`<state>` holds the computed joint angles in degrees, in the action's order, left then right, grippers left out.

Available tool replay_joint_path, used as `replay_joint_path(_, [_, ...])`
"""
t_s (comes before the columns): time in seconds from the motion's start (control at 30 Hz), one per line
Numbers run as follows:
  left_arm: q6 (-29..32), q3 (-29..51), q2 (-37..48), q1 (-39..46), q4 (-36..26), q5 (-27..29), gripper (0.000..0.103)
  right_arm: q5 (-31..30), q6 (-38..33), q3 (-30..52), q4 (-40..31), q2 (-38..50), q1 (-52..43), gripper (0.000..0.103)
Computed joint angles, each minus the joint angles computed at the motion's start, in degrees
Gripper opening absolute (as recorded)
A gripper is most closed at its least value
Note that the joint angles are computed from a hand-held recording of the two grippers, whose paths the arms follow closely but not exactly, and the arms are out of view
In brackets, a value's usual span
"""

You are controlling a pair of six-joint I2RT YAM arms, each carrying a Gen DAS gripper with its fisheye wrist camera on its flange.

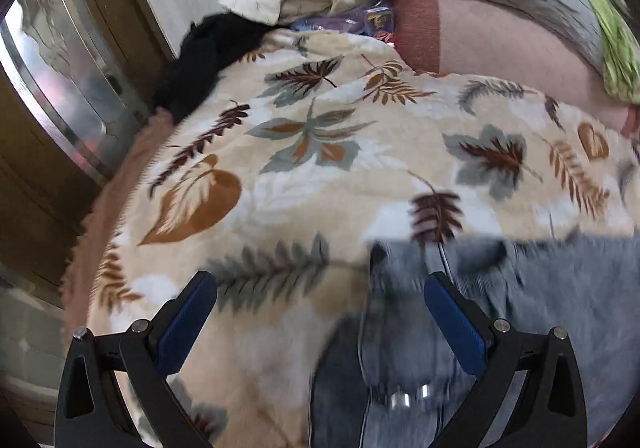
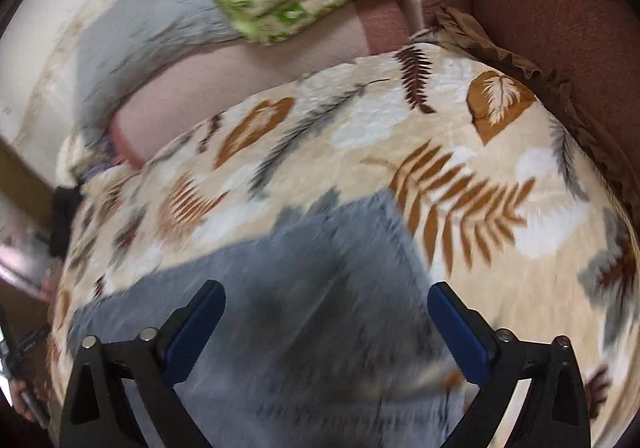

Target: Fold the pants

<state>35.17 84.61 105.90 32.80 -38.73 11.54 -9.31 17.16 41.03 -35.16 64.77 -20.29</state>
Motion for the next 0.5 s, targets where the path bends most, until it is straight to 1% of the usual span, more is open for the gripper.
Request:
replay_joint_path(0.03, [-0.1, 3.3, 2.7, -0.8, -1.6, -0.5, 0.103, 0.2, -0.2, 1.1, 1.0, 3.3, -0.2, 0.094])
replay_joint_path(0.1, [-0.4, 9.5, 8.0, -2.3, -4.4, -2.0, 0.103, 1.3, -0.7, 2.8, 3.7, 10.5, -1.0, 0.083])
replay_joint_path(0.13, [-1.7, 13.7, 11.4, -3.0, -5.9, -3.2, 0.103, 1.7, -0.3, 3.2, 5.2, 13.5, -1.3, 0.081])
replay_joint_path(0.17, [-3.0, 16.5, 13.8, -3.3, -6.9, -4.2, 0.102, 1.7, -0.2, 3.0, 6.5, 14.8, -1.7, 0.076])
replay_joint_path(0.2, [-4.1, 20.3, 16.7, -3.3, -9.1, -4.4, 0.098, 1.3, 0.0, 2.5, 7.9, 15.3, -2.3, 0.075])
replay_joint_path(0.23, [-5.0, 23.6, 19.2, -3.2, -11.4, -4.2, 0.087, 0.6, 0.3, 1.6, 9.3, 15.2, -2.7, 0.075])
replay_joint_path(0.27, [-5.6, 27.2, 21.6, -2.9, -14.1, -3.7, 0.070, 0.2, 0.1, 1.2, 10.1, 15.1, -3.1, 0.075])
replay_joint_path(0.3, [-6.3, 30.7, 24.1, -2.7, -17.0, -3.3, 0.064, -0.1, -0.4, 0.6, 10.9, 14.8, -3.4, 0.075])
replay_joint_path(0.33, [-7.0, 34.9, 26.9, -2.6, -20.2, -2.7, 0.061, 0.2, -0.9, -0.1, 11.7, 13.8, -3.4, 0.075])
replay_joint_path(0.4, [-7.9, 39.9, 30.5, -2.4, -25.4, -1.1, 0.061, 1.0, -1.4, -0.4, 12.2, 13.1, -3.4, 0.075])
replay_joint_path(0.43, [-7.6, 41.9, 31.8, -2.3, -28.7, 0.7, 0.061, 1.1, -1.7, -0.2, 12.2, 13.3, -3.5, 0.075])
replay_joint_path(0.5, [-6.4, 41.5, 31.8, -2.9, -31.1, 3.2, 0.063, 1.1, -2.3, 0.4, 12.1, 14.2, -4.0, 0.075])
